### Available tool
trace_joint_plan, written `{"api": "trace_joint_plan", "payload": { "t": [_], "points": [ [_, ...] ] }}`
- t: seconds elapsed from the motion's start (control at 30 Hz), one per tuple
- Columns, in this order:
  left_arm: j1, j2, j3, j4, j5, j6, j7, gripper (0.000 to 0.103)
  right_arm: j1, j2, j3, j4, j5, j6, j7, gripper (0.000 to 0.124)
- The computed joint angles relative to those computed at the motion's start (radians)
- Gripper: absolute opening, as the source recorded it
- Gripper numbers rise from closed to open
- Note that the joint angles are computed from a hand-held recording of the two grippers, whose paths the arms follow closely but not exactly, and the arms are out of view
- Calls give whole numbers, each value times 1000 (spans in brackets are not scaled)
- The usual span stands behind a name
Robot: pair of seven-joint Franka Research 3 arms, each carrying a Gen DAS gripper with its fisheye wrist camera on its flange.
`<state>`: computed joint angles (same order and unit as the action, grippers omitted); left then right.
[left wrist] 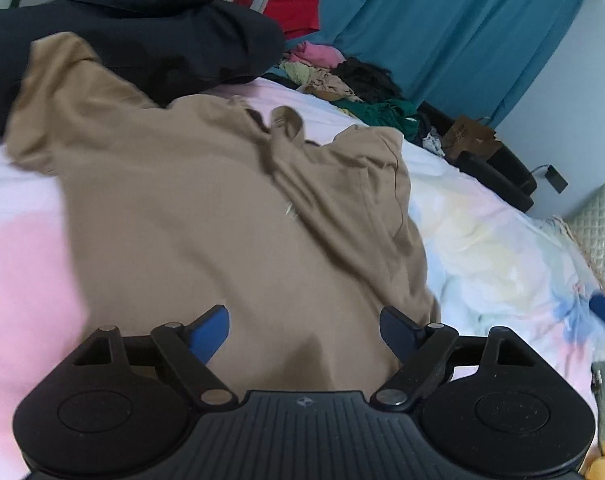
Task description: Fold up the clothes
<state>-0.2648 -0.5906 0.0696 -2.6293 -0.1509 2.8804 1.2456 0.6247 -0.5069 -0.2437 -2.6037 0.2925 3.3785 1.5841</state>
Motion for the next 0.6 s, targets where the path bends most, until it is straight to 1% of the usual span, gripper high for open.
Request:
{"api": "trace_joint_plan", "payload": {
  "t": [0.03, 0.07, 0.1, 0.13, 0.2, 0.23, 0.27, 0.33, 0.37, 0.4, 0.43, 0.47, 0.5, 0.53, 0.57, 0.6],
  "points": [
    [-5, 51, 1, 29, -4, 26, -1, 84, -16, 29, 14, -11, 43, 45, -19, 83],
    [-10, 109, 2, 64, -10, 50, -4, 84, -66, 66, 63, -10, 91, 65, -34, 83],
    [-15, 170, 3, 102, -19, 72, -7, 84, -150, 88, 121, -9, 68, 60, 7, 83],
    [-22, 233, 8, 143, -35, 96, -7, 84, -199, 107, 148, -7, 52, 59, 28, 83],
    [-27, 350, 10, 224, -74, 135, 0, 83, -260, 140, 192, 13, 87, 35, 45, 83],
    [6, 401, -16, 265, -61, 138, -21, 83, -256, 153, 176, 22, 80, 26, 71, 83],
    [49, 451, -50, 308, -26, 136, -62, 83, -234, 165, 144, 32, 77, 19, 92, 83],
    [118, 520, -106, 366, 66, 153, -146, 84, -245, 190, 158, 43, 86, 20, 121, 83],
    [152, 541, -133, 381, 148, 172, -207, 83, -254, 203, 169, 49, 92, 21, 135, 83],
    [189, 555, -160, 395, 281, 191, -288, 75, -257, 217, 172, 57, 92, 18, 147, 83],
    [221, 570, -178, 414, 449, 203, -391, 67, -252, 249, 171, 74, 91, 24, 163, 83],
    [242, 576, -188, 433, 602, 197, -477, 41, -261, 267, 184, 88, 94, 15, 176, 83],
    [249, 577, -188, 443, 685, 202, -520, 20, -244, 280, 168, 100, 84, 4, 192, 83],
    [252, 576, -189, 449, 716, 213, -521, 10, -206, 293, 127, 109, 63, -4, 212, 83],
    [256, 576, -189, 456, 754, 225, -529, 9, -167, 297, 84, 112, 41, -10, 230, 83],
    [264, 575, -188, 468, 818, 240, -574, 9, -126, 299, 40, 113, 20, -16, 247, 83]
  ]
}}
